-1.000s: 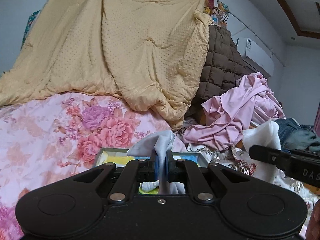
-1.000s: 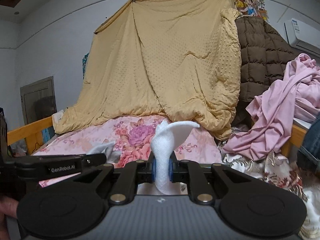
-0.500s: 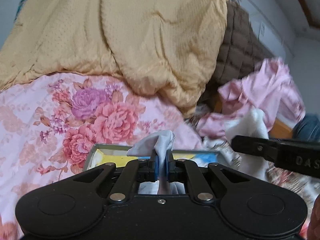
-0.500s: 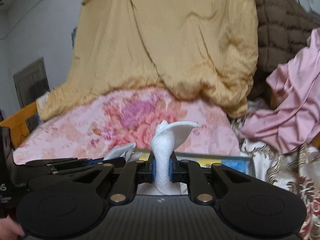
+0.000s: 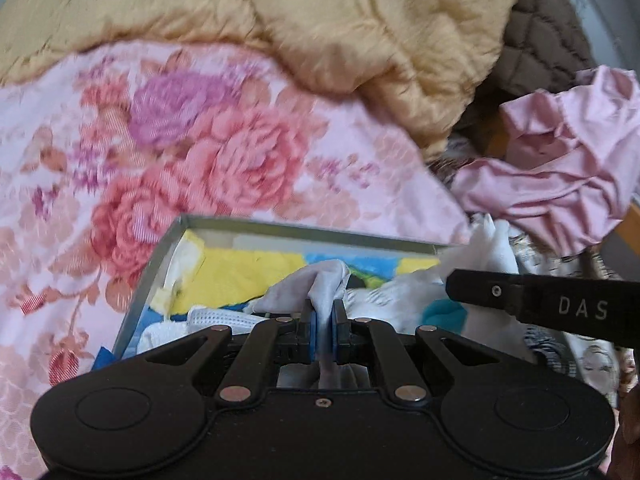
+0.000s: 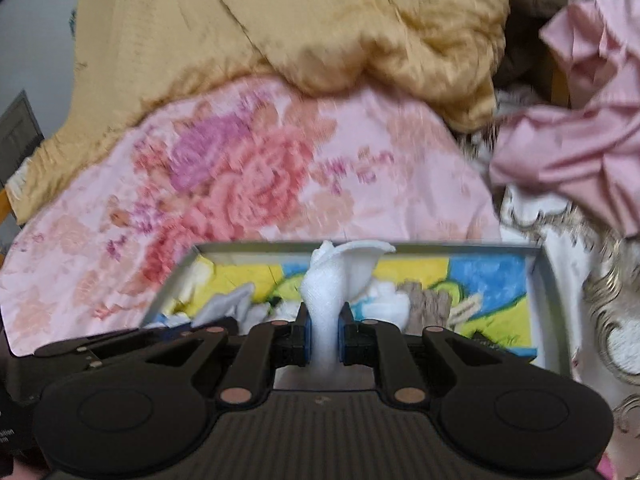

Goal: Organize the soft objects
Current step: 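Carry the grey cloth and white tissue up over the frog tray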

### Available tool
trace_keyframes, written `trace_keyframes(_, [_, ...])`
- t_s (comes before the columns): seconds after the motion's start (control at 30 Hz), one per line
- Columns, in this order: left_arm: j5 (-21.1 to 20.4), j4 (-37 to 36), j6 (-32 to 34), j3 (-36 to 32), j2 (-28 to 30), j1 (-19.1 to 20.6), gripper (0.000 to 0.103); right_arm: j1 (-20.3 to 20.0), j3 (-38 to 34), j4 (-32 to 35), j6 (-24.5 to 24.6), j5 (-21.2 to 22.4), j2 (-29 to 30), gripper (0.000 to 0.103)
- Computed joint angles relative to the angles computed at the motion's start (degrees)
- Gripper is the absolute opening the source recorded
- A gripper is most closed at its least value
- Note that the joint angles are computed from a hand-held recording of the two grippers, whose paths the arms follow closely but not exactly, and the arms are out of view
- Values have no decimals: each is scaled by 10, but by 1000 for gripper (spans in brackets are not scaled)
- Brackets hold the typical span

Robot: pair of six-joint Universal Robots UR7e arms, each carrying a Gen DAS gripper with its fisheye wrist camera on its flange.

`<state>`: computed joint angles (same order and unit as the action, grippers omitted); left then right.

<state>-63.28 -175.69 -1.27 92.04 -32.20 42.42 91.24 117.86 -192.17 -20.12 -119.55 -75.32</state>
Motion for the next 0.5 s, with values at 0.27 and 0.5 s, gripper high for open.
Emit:
trace_keyframes(0.27, [13,45,14,-22,20,13,8,-24,5,22,-3,11,7,13])
trace_keyframes(0.5, [16,31,32,-23,32,15,9,-20,6,2,-47,-3,19,12])
